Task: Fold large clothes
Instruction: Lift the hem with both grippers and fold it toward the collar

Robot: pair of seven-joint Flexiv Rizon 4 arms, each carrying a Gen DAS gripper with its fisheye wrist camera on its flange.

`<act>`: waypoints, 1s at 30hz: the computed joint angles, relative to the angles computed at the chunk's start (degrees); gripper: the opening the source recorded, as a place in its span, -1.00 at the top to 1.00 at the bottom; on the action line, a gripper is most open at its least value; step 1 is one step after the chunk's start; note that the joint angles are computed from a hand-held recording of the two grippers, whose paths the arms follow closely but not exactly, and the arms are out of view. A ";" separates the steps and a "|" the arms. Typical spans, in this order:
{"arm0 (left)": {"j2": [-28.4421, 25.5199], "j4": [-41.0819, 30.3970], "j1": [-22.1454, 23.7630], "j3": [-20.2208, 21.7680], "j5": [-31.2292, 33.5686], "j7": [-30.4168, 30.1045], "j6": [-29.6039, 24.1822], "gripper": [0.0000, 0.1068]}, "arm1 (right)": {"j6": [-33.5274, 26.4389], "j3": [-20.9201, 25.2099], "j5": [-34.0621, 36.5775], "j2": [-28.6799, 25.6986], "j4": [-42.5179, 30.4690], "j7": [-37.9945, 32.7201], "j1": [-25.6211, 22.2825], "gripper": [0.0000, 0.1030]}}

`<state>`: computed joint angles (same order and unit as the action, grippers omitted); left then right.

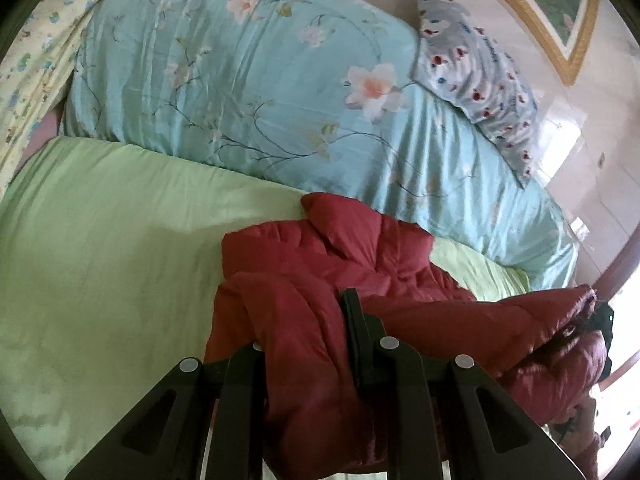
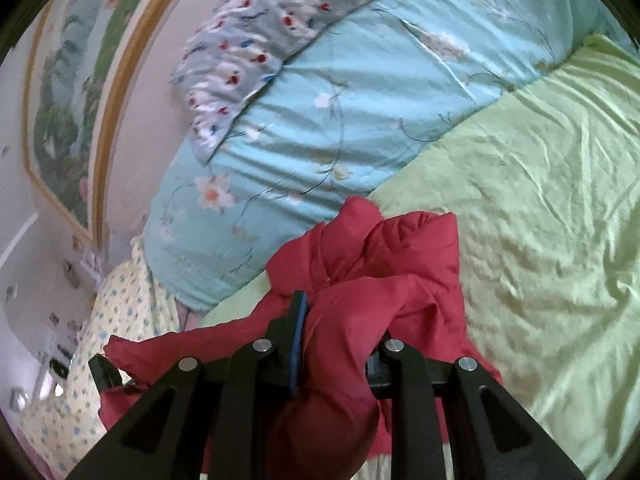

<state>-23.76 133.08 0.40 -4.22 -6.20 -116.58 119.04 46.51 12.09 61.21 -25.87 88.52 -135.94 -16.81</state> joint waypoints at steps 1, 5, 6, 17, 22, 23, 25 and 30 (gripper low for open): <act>-0.98 -1.33 1.03 -0.61 0.33 -0.26 -0.66 0.65 | 0.44 -0.26 -0.11 -1.02 -0.96 1.00 0.53 0.60; -5.95 -7.74 5.90 -3.71 1.54 -1.16 -4.18 0.64 | 2.94 -0.28 -2.02 -5.86 -5.42 5.60 2.23 0.57; -7.18 -9.31 5.77 -3.46 0.91 -0.81 -5.08 0.64 | 3.51 0.00 -2.70 -6.87 -6.30 6.58 2.38 0.57; -19.92 -25.03 4.86 -2.78 -7.10 5.11 -12.97 0.59 | 15.64 2.26 -11.91 -18.72 -14.74 17.41 6.56 0.47; -20.60 -27.13 3.14 -0.59 -8.48 7.12 -14.85 0.58 | 21.73 3.25 -16.55 -22.19 -16.37 20.32 8.12 0.48; -20.27 -26.92 2.66 -0.06 -8.65 7.55 -14.98 0.57 | 22.66 3.33 -17.53 -22.95 -16.90 21.19 8.49 0.48; -19.00 -25.15 2.70 -0.20 -8.32 8.12 -13.68 0.54 | 23.55 4.01 -19.22 -23.95 -17.63 22.51 8.49 0.48; -14.67 -18.98 -2.77 4.32 -9.83 8.36 -8.83 0.20 | 25.73 5.29 -23.93 -26.26 -19.18 25.16 8.96 0.48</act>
